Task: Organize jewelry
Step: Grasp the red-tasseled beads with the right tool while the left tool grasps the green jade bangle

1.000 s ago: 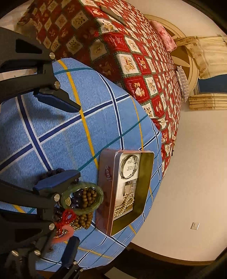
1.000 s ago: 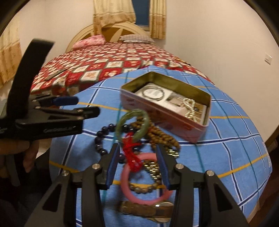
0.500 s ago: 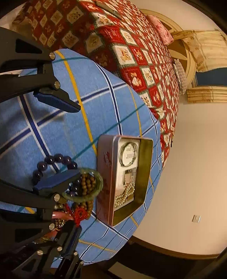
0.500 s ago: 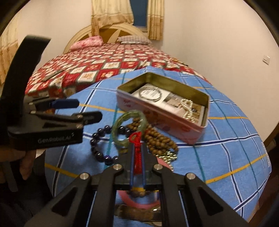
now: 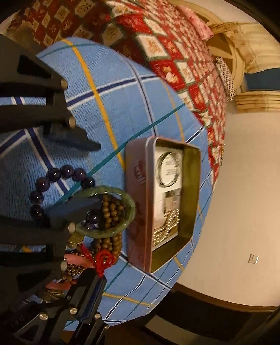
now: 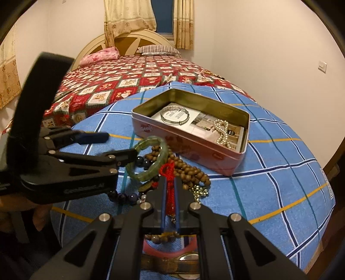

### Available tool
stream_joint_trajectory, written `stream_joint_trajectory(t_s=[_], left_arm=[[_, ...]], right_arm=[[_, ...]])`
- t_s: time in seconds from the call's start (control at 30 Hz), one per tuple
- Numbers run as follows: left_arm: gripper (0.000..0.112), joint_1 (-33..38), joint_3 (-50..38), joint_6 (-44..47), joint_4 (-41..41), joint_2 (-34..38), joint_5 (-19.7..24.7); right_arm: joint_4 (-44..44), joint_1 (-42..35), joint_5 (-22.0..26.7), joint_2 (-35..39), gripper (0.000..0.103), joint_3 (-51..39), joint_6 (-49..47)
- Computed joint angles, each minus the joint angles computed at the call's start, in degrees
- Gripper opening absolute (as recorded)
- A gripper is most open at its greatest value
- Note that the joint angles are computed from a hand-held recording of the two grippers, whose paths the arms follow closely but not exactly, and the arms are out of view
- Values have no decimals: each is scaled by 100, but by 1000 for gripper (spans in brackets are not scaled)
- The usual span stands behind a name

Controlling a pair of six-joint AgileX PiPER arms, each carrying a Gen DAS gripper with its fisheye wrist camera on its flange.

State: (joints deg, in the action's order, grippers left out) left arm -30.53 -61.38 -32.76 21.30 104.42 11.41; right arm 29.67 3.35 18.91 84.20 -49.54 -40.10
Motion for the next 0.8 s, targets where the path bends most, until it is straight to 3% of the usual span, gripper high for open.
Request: stream_joint_trajectory(t_s=[0.1,0.17,0.33,0.53,0.63,0.8], left_arm=[[24,26,-18,827,-839,33,-22],[7,-4,40,811,-784,-21,-89],[6,-13,186,1377,-1283,-240,-198],[6,-24,380,1018,-846,-637,-275],[6,-50,410,276,-27,-789,-241],[6,16,366,160,138,-917,-186]], right_arm=[[12,-3,-2,-3,8,4,-14],[7,-1,-1,-2,8,2,-8],[132,-33,-8,-52,8,14,-123],[222,-82,-16,-175,8,16,-195],[202,-84,-19,-218,8,22,-153],[202,-116,-28,-261,8,17,-145]])
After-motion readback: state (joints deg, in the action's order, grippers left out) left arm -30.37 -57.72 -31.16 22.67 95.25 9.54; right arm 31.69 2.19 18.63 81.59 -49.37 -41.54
